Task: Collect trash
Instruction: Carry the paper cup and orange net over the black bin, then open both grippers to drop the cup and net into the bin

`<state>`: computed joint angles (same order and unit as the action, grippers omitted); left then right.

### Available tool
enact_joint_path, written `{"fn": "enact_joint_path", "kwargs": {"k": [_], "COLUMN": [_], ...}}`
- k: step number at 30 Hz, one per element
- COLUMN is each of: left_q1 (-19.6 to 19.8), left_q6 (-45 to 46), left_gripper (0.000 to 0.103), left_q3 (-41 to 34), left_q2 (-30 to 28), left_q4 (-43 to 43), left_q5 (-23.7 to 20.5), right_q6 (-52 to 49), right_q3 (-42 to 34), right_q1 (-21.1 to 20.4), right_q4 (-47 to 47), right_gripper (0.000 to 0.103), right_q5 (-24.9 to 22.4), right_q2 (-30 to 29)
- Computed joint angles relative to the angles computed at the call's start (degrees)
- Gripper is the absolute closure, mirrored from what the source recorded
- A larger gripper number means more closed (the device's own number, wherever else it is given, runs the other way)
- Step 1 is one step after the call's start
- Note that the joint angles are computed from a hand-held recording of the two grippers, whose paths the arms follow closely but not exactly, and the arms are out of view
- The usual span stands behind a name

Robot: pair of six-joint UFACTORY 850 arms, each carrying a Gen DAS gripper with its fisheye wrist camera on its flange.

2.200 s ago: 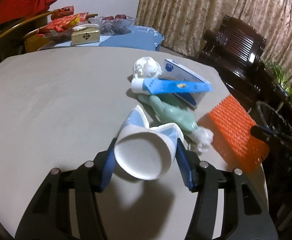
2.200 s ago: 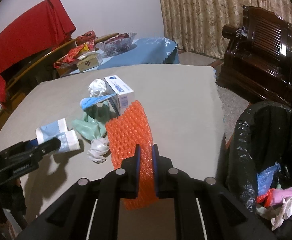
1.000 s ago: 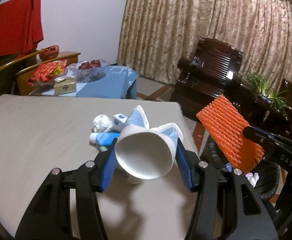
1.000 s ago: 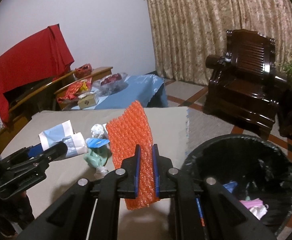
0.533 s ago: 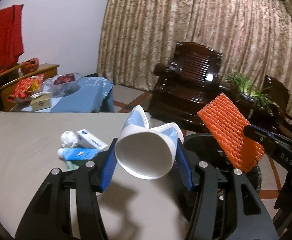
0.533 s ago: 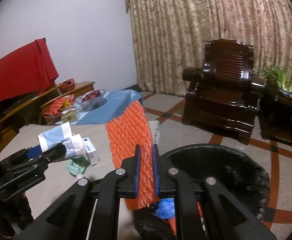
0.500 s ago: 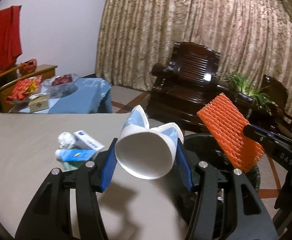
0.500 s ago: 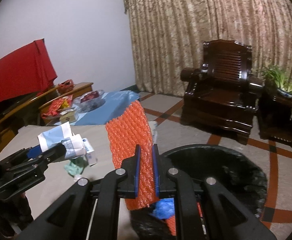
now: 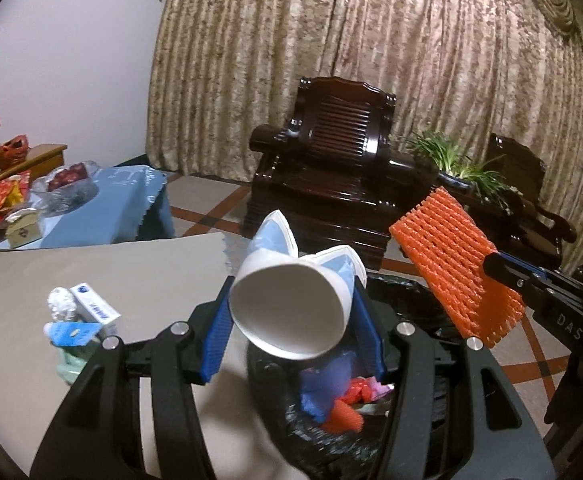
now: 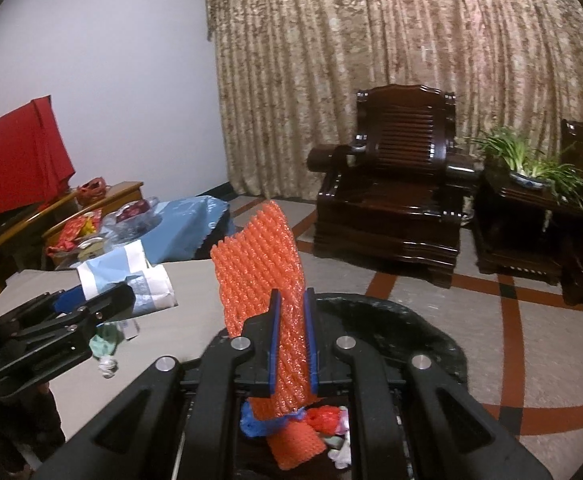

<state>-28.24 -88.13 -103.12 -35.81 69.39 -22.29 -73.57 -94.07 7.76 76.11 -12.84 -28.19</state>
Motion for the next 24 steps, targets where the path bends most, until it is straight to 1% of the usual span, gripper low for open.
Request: {"fn": "enact_joint_path", "kwargs": {"k": [8,12,19,22,24], "left_q1": [-0.56,-0.57,0.06,0.11,0.45], "left_q6": [10.75,17.10,31.41,35.92,41.24], "left_gripper": [0.049,0.049,0.049,0.048,0.047], "left_q3": [-7.54,-11.77,-19.32,-22.17,-23.40], "left_q2": [-6.05,-9.29,-15.06,-17.15,-18.10], "left_q4": [-8.87,-14.98,-29.50,-33.20,-38.32], "left_q5": [1.12,0.70,0.07,-0.73,-0.40], "right_q6": [11.02,17.26,29.48,32.76,33.69], "right_q3": [-1.99,-3.57,-6.82,-7.84,-8.32], "right_q1": [-2.04,-2.91,-3.60,-3.75,-3.92], "right_q4": [-10.11,-16.20,-28.30,-31.07,-31.91], "right_gripper": [0.092,0.092,0.092,0.092,0.091], "right_q5": [1.00,0.84,-0.57,-1.06,-1.34], "right_q2": [-2.45,-4.14,-7.70,-8.78,-9.42]}}
